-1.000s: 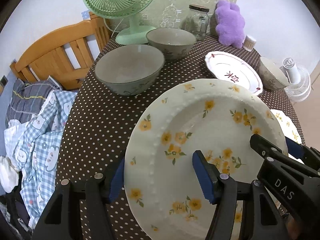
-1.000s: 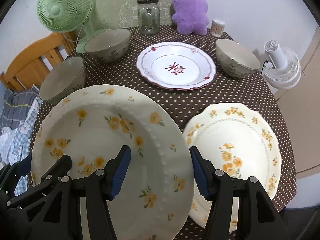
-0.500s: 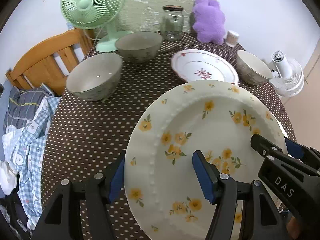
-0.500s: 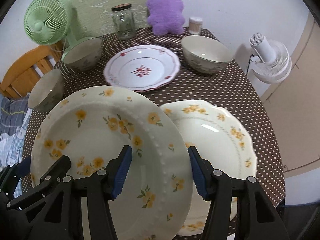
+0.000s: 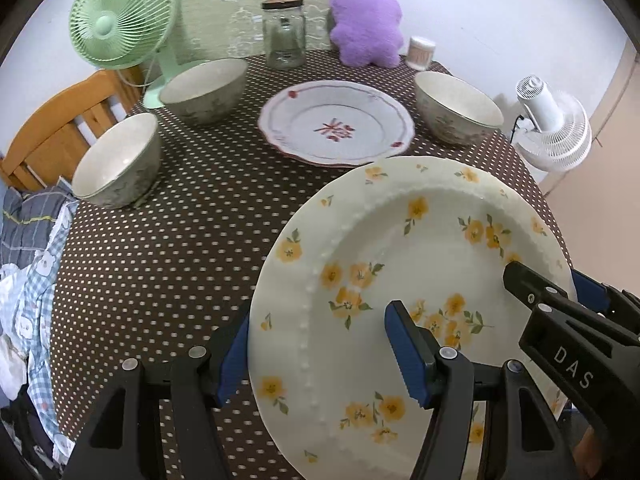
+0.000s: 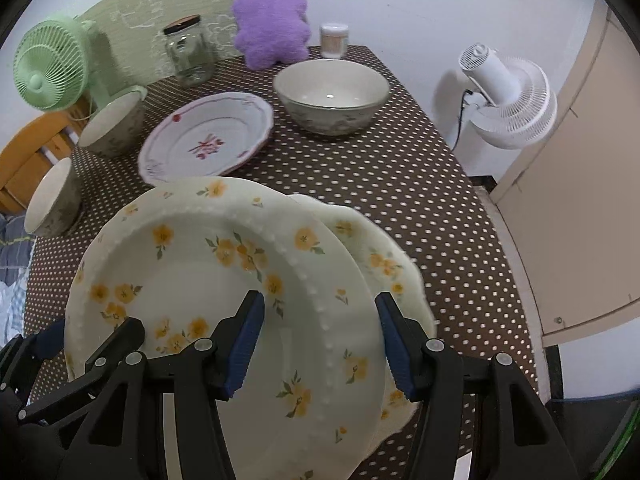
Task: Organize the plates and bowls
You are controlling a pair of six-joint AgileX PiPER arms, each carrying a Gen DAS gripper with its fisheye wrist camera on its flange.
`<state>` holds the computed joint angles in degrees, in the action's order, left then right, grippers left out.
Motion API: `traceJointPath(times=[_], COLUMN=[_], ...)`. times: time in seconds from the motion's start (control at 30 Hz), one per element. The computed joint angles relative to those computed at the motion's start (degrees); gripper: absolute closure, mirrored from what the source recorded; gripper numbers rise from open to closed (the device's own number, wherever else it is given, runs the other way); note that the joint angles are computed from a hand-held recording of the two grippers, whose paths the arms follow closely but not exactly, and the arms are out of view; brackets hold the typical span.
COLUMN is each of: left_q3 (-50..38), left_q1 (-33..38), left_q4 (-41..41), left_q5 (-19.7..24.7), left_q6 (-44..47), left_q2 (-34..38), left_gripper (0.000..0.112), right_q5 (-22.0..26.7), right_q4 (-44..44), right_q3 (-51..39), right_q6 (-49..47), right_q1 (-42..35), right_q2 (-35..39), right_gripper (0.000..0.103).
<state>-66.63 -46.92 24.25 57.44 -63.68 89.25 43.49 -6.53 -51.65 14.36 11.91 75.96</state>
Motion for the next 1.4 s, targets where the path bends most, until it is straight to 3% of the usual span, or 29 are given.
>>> traceJointPath(times=[0.67, 1.4], left_q3=[-10.0, -14.7], left_q1=[-2.1, -2.4], left_q4=[-4.6, -2.3], left_q5=[-0.5, 2.0], left_q6=[1.8, 0.3], left_q2=[12.1, 17.9], left_gripper=[0.046, 0.044], right_q5=[-1.3, -2.3], right_q4=[6.7, 11.5], right_q3=[0.9, 1.3], right_q6=[-14.6, -21.7], right_q1=[-14.0, -16.9], right_q2=[3.5, 6.3], right_gripper=[0.042, 0.043])
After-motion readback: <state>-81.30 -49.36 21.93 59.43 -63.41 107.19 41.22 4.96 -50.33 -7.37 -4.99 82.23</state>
